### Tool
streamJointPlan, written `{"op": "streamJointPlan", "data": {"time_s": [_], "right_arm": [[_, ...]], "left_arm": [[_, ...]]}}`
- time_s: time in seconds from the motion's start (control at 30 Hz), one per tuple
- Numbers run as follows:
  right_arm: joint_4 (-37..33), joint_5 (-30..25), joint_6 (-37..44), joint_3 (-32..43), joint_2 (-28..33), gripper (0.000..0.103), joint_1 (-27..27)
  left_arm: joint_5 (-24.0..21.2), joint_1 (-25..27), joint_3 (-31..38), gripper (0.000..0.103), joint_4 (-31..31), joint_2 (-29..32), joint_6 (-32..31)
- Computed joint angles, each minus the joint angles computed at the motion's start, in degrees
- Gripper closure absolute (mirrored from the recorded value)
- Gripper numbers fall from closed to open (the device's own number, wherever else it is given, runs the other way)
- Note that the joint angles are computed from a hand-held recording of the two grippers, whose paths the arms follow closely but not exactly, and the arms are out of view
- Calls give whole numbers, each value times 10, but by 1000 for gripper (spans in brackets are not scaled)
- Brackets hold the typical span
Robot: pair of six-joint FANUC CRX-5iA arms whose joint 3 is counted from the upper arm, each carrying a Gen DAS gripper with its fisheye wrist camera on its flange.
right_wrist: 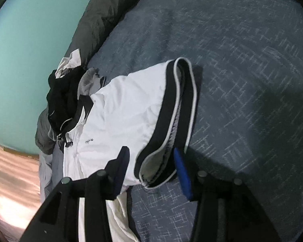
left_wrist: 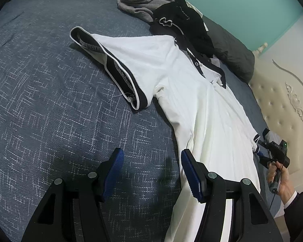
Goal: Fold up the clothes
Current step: 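Grasp the black-trimmed sleeve hem with the right gripper and flatten it, then open and re-pinch the sleeve hem with the right gripper, smoothing it flat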
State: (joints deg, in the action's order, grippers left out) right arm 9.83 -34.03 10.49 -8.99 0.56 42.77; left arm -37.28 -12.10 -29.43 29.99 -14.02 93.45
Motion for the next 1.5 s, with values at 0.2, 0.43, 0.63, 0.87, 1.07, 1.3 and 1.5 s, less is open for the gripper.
{"op": "streamJointPlan", "data": {"time_s": [0.2, 0.43, 0.63, 0.87, 1.07, 1.3, 1.5], "right_arm": [[32, -8, -4, 2, 6, 101, 11], [174, -73, -55, -7, 1, 102, 51], [97, -101, -30, 1, 14, 102, 42], [161, -119, -75, -10, 10, 102, 49], [75, -73, -23, -7, 2, 99, 27], [127, -53, -95, -32, -17, 74, 24], [182, -70, -111, -17, 1, 74, 2]], "left_arm": [[-1, 2, -1, 40, 3, 0, -1], [-1, 2, -1, 40, 4, -1, -4], [-4, 2, 0, 40, 3, -2, -4], [-7, 9, -4, 40, 8, -7, -8], [-8, 12, -8, 40, 12, -10, -16], [-11, 15, -11, 39, 14, -16, -17], [-15, 17, -10, 39, 11, -17, -14]]}}
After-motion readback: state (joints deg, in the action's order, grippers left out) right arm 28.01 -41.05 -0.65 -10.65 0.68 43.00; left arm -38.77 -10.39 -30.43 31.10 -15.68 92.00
